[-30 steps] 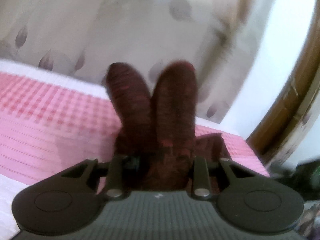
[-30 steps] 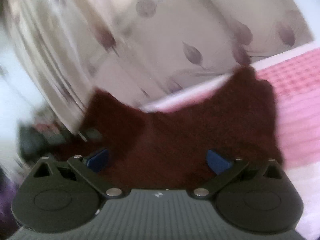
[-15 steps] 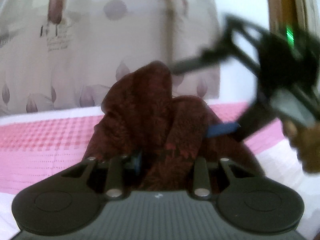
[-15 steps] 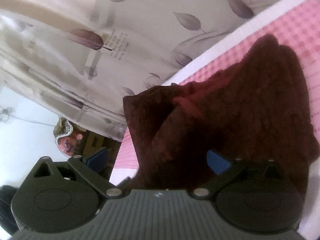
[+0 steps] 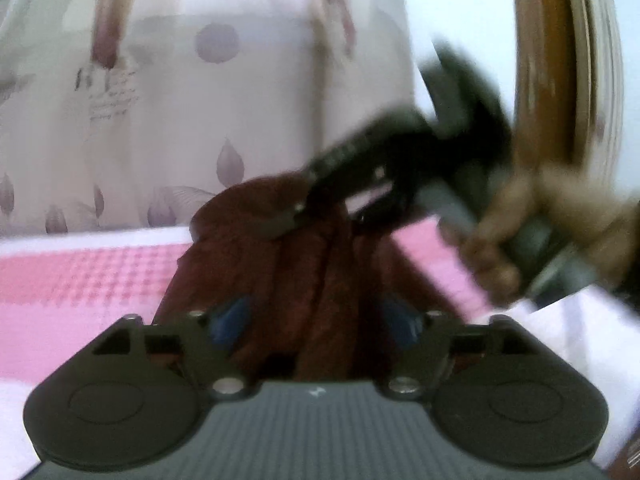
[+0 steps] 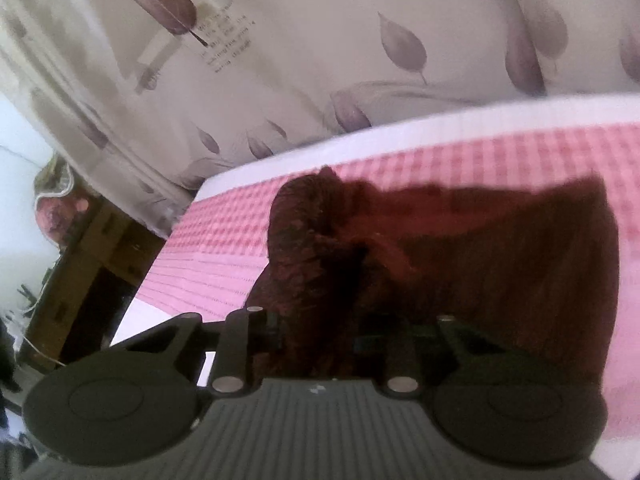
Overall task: Fold small clothes
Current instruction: 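Fold the sweater over with both grippers and lay it on the bed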
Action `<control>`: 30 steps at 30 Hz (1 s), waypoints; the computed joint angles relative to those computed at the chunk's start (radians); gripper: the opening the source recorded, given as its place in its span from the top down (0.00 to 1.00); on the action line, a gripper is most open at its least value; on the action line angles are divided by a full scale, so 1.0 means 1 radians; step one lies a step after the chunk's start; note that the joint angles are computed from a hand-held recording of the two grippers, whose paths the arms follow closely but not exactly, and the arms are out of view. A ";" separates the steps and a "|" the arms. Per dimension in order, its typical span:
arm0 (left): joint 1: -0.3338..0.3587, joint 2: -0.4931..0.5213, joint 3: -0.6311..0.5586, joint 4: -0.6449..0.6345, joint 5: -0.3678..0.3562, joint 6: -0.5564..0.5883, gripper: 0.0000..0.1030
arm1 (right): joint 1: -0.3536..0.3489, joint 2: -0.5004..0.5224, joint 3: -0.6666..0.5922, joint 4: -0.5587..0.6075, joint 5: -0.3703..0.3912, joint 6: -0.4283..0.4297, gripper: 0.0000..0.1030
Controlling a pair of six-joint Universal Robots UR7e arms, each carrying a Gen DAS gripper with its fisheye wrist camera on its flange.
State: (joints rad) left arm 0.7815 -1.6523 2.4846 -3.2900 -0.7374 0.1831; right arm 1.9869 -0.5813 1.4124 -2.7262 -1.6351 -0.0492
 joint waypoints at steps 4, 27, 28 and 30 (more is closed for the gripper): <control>-0.056 -0.161 0.035 0.057 0.021 -0.146 0.17 | -0.041 -0.019 0.020 -0.095 0.077 -0.026 0.72; 0.162 0.002 -0.071 0.148 -0.472 -0.179 0.09 | -0.244 -0.057 0.101 -0.346 0.253 -0.071 0.76; 0.174 0.010 -0.079 0.154 -0.482 -0.190 0.09 | -0.251 -0.050 0.102 -0.351 0.240 -0.075 0.76; 0.195 0.026 -0.088 0.163 -0.507 -0.206 0.09 | -0.274 -0.043 0.115 -0.381 0.257 -0.059 0.76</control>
State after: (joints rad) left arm 0.9766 -1.6264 2.3965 -3.1270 -1.2439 -0.0234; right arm 1.7130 -0.6243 1.5278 -3.1072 -1.3781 -0.1084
